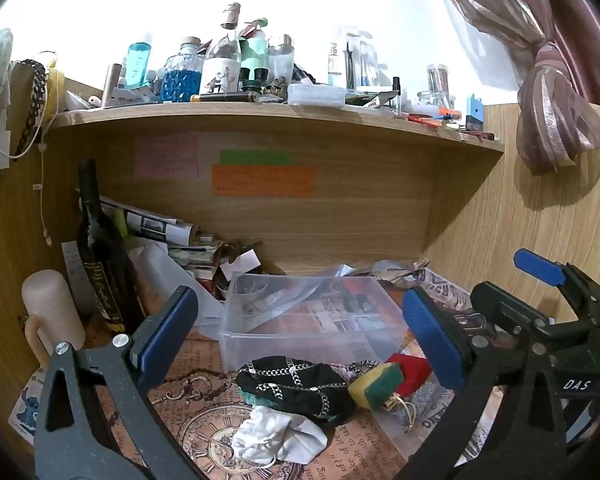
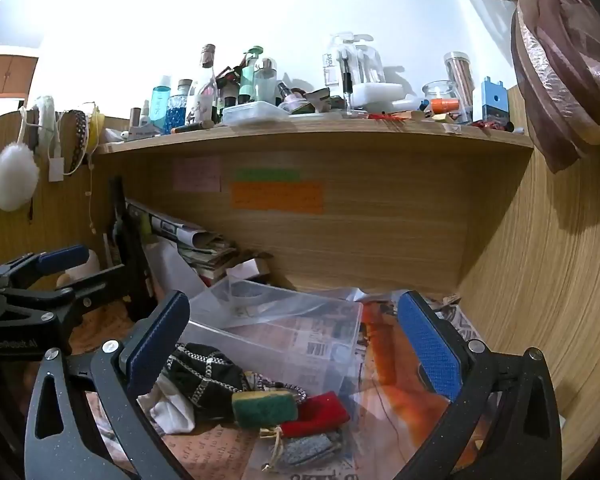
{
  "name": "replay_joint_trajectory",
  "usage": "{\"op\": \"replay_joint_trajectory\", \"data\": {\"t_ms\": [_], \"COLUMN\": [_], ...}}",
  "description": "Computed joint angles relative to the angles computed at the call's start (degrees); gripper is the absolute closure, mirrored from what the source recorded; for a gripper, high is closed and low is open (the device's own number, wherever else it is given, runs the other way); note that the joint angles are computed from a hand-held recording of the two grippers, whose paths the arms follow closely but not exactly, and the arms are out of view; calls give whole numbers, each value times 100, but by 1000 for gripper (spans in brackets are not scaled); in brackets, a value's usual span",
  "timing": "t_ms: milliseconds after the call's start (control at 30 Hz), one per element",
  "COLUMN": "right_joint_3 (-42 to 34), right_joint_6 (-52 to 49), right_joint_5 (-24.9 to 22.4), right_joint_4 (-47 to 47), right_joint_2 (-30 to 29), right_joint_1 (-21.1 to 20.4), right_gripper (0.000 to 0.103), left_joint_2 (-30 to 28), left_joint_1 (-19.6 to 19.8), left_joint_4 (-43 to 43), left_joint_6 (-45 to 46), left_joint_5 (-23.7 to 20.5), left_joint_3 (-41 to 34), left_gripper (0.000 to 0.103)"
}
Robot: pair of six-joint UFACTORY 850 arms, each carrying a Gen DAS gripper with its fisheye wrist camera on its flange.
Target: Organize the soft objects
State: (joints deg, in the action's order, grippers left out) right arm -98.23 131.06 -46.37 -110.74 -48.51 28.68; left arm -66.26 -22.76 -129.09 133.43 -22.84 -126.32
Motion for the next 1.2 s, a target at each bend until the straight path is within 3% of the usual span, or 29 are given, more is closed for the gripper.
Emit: {"op": "replay_joint_trajectory", "data": {"t_ms": [1200], "right_joint_3": [2], "right_joint_6": [143], "right_joint_5": [151], "right_joint_4": [-94], "right_joint_2": [-10], "right_joint_1": [-20], "right_gripper": [0], "left_joint_2": [8], "left_joint_1": [2], "left_joint_4": [-105], "left_joint_6": [95], "left_joint_5": [-105], "left_joint_3": [47], "left_gripper": [0]}}
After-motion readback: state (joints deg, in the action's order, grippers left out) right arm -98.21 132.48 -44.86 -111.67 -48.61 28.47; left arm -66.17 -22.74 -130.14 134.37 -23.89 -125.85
